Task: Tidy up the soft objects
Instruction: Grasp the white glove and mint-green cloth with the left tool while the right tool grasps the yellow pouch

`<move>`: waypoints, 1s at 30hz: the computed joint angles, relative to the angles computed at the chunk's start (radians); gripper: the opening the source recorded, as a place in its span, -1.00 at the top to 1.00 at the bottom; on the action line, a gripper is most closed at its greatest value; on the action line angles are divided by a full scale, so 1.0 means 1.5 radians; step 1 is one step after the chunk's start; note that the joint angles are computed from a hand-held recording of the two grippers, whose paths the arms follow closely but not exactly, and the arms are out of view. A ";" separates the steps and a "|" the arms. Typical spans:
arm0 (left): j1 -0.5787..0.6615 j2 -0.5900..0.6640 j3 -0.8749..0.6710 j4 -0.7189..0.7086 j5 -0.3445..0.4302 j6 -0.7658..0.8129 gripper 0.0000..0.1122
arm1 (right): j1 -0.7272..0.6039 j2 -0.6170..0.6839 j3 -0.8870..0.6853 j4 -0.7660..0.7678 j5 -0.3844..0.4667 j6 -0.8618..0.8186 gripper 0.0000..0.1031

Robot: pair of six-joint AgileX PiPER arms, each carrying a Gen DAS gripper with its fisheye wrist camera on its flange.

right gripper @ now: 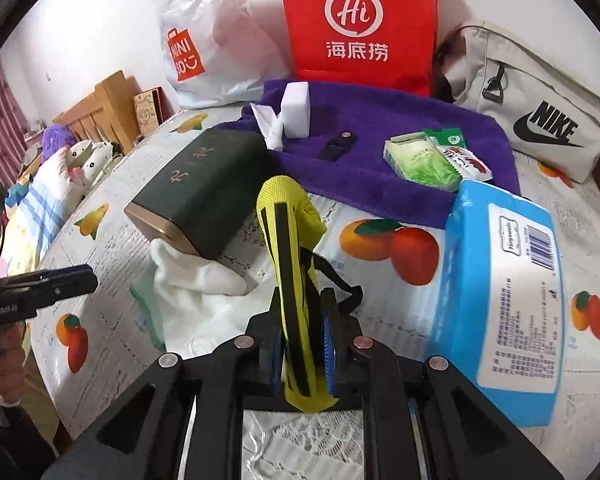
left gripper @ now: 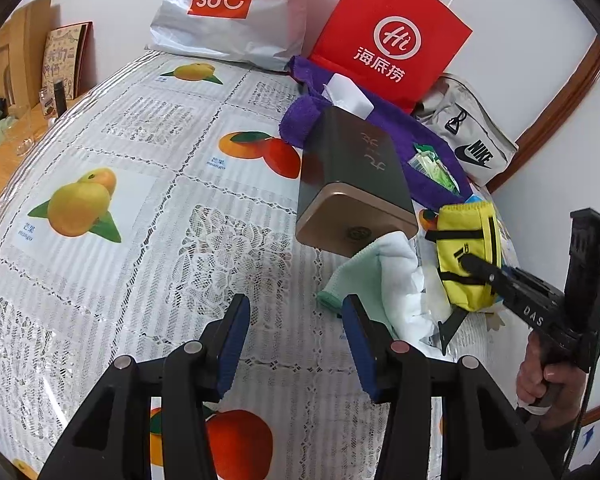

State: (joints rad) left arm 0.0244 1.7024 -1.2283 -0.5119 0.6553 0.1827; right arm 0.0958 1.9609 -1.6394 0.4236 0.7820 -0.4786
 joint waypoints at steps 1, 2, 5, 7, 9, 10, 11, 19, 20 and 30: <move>-0.001 0.001 0.000 -0.004 -0.001 0.004 0.18 | 0.001 -0.008 0.011 0.003 -0.017 -0.008 0.84; -0.003 0.000 0.002 -0.012 -0.005 0.012 0.19 | 0.000 -0.022 0.028 0.013 -0.036 -0.021 0.84; -0.015 0.000 0.004 -0.018 -0.012 0.023 0.19 | -0.015 -0.047 0.043 0.055 -0.036 -0.054 0.85; -0.031 0.004 -0.002 -0.012 -0.015 0.021 0.19 | -0.026 -0.069 0.058 0.079 -0.031 -0.078 0.85; -0.045 0.010 -0.009 -0.016 -0.014 0.027 0.19 | -0.037 -0.101 0.087 0.102 -0.039 -0.105 0.85; -0.052 0.016 -0.016 -0.021 -0.011 0.032 0.19 | -0.044 -0.114 0.100 0.112 -0.037 -0.116 0.85; -0.057 0.022 -0.022 -0.026 -0.008 0.037 0.19 | -0.052 -0.128 0.113 0.120 -0.033 -0.126 0.85; -0.123 0.080 -0.095 0.050 -0.019 -0.043 -0.07 | -0.124 -0.226 0.228 0.176 -0.006 -0.213 0.85; -0.129 0.089 -0.104 0.059 -0.019 -0.050 -0.07 | -0.139 -0.239 0.244 0.187 0.003 -0.228 0.85; -0.189 0.139 -0.137 0.260 -0.067 -0.261 0.27 | -0.226 -0.267 0.321 0.167 0.010 -0.256 0.85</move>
State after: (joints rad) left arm -0.2588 1.9103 -1.4344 -0.1214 0.5547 -0.2095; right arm -0.2427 1.5597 -1.1579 0.6747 0.7976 -0.8628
